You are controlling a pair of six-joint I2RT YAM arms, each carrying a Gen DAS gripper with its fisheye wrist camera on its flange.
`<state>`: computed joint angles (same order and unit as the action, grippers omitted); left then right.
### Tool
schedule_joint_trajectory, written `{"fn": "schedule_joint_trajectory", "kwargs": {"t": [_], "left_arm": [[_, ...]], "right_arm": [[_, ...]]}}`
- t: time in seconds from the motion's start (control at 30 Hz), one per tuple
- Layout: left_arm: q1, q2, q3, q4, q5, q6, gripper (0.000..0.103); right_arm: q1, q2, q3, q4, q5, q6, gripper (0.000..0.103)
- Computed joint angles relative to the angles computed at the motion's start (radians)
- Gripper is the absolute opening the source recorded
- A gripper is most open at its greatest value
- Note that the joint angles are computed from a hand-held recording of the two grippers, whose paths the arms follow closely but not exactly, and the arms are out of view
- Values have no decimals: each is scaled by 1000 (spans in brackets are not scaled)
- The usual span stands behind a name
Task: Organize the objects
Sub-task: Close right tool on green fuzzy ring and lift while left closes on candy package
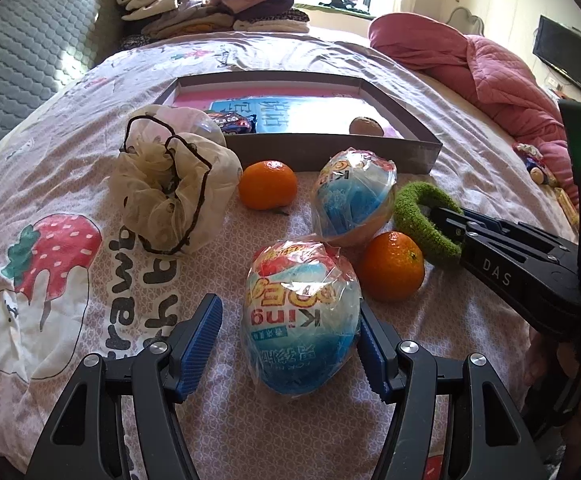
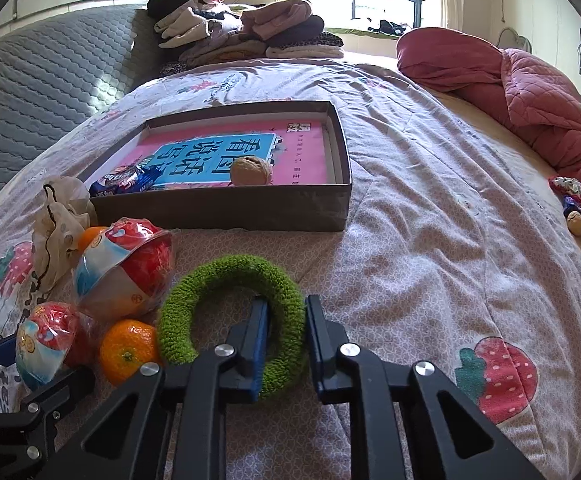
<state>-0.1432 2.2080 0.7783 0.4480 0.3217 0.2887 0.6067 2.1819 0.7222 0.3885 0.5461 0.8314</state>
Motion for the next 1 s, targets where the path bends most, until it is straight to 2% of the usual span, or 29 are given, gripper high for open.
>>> {"fn": "schedule_joint_trajectory", "kwargs": {"t": [0.2, 0.27, 0.33, 1.0], "left_arm": [[7, 15, 16, 1, 25, -2, 64], [14, 19, 23, -9, 44, 0, 56], [18, 20, 24, -14, 62, 3, 53], [38, -67, -78, 59, 122, 30, 53]], "right_arm": [[5, -9, -28, 41, 2, 11, 14], [6, -15, -38, 51, 3, 15, 14], [8, -23, -49, 59, 6, 21, 14], [59, -136, -134, 60, 65, 81, 14]]}}
